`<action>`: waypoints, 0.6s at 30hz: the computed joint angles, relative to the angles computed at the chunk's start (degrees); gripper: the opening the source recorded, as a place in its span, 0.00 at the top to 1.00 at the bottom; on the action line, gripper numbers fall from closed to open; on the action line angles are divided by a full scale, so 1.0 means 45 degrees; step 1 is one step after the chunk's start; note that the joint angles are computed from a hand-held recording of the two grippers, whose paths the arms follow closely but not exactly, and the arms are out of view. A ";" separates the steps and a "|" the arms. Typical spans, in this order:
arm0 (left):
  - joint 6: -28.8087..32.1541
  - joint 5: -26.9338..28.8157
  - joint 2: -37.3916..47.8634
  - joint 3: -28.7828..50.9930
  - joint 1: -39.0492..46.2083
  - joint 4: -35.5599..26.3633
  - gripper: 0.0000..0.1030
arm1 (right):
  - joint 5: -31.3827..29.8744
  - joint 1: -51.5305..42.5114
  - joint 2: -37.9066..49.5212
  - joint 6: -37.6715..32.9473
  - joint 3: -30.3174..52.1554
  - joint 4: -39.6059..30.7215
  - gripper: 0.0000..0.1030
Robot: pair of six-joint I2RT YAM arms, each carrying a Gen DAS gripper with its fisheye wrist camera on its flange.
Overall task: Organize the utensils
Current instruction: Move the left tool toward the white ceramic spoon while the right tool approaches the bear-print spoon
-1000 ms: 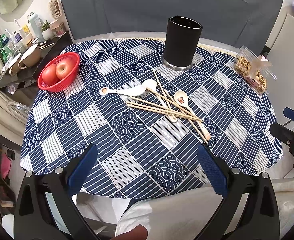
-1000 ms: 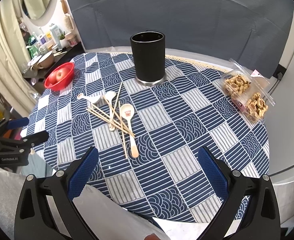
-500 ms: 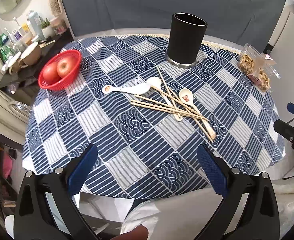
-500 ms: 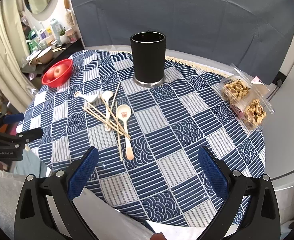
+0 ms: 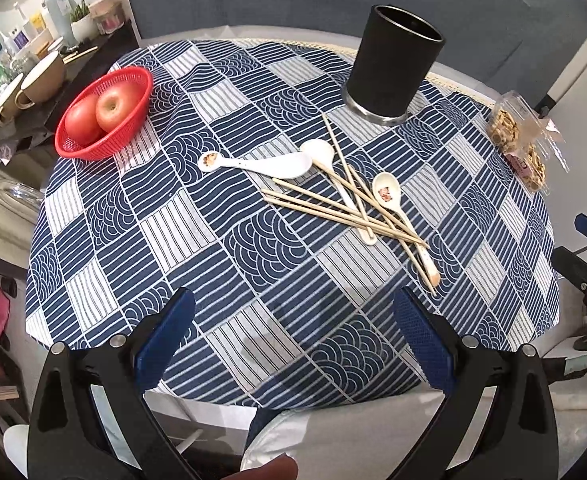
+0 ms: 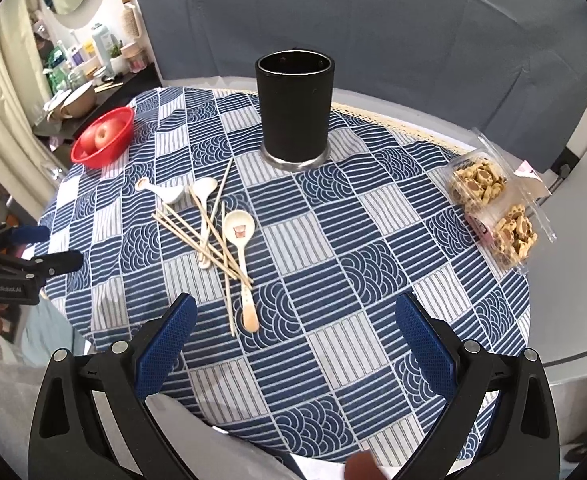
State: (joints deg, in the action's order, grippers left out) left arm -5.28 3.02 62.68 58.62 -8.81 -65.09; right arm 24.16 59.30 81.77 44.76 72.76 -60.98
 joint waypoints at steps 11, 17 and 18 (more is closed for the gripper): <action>0.2559 0.0379 0.2555 0.0495 0.1960 0.1025 0.06 | -0.1021 -0.1436 0.1933 -0.1506 0.0724 0.0708 0.08; 0.2938 0.0100 0.3670 0.0600 0.2493 0.2075 0.06 | -0.1615 -0.2345 0.3105 -0.1848 0.0677 0.1424 0.08; 0.3011 0.0113 0.3940 0.0677 0.2587 0.2288 0.06 | -0.1646 -0.2504 0.3255 -0.1883 0.0641 0.1521 0.08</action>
State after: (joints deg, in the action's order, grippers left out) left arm 8.27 3.53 80.41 61.67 2.83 -54.79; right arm 16.76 48.03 96.42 36.29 75.65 -54.13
